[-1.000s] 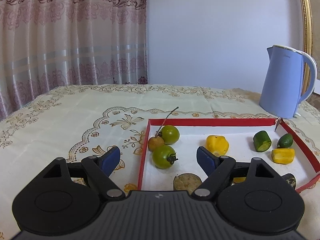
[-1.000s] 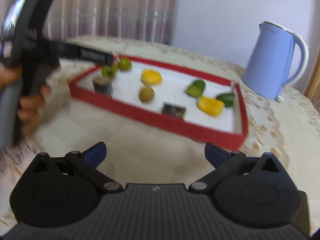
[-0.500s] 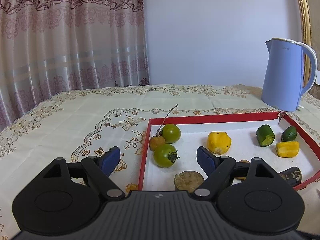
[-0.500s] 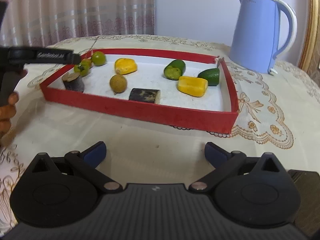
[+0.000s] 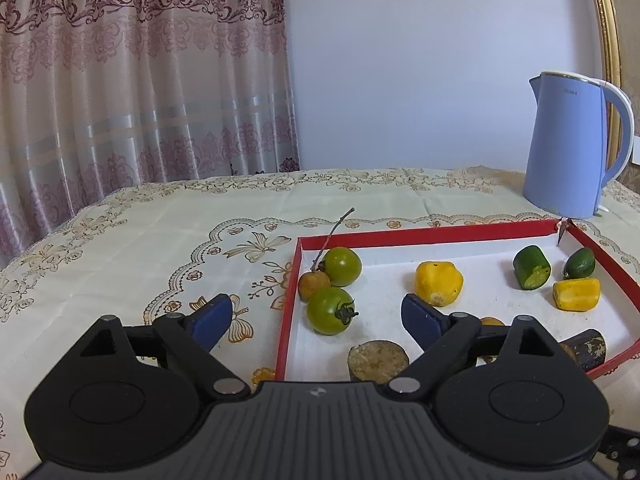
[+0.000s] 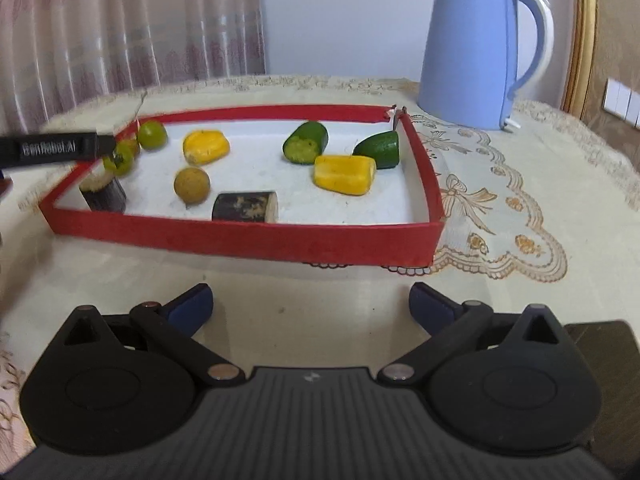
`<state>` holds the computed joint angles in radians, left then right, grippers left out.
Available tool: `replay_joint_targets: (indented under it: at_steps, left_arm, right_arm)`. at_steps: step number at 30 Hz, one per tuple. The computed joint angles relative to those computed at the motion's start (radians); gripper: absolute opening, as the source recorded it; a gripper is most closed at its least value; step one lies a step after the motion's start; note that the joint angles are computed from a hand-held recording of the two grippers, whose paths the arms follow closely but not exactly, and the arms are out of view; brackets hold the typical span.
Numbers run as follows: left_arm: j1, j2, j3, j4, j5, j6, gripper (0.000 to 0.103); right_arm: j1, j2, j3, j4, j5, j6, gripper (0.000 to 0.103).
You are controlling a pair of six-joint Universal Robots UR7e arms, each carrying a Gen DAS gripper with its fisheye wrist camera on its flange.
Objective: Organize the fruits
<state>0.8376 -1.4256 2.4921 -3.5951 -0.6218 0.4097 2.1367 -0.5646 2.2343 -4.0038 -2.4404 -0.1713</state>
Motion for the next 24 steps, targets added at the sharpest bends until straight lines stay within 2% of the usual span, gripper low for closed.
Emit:
replay_joint_targets:
  at_steps: [3,5,16,24]
  left_arm:
    - [-0.003,0.006,0.002,-0.007,0.004,0.011,0.092]
    - [-0.005,0.010,0.003,-0.012,0.008,0.018,0.092]
    - [0.016,-0.005,-0.011,0.075,0.002,-0.050,0.092]
    - [0.017,0.001,-0.011,0.078,0.005,-0.050,0.092]
  right_arm:
    - [0.017,0.020,-0.027,0.021,-0.047,-0.024,0.103]
    - [0.008,0.009,-0.016,0.021,-0.026,-0.007,0.103]
    - [0.010,0.010,-0.017,0.024,-0.031,-0.010,0.103]
    - [0.009,0.010,-0.017,0.023,-0.031,-0.010,0.103]
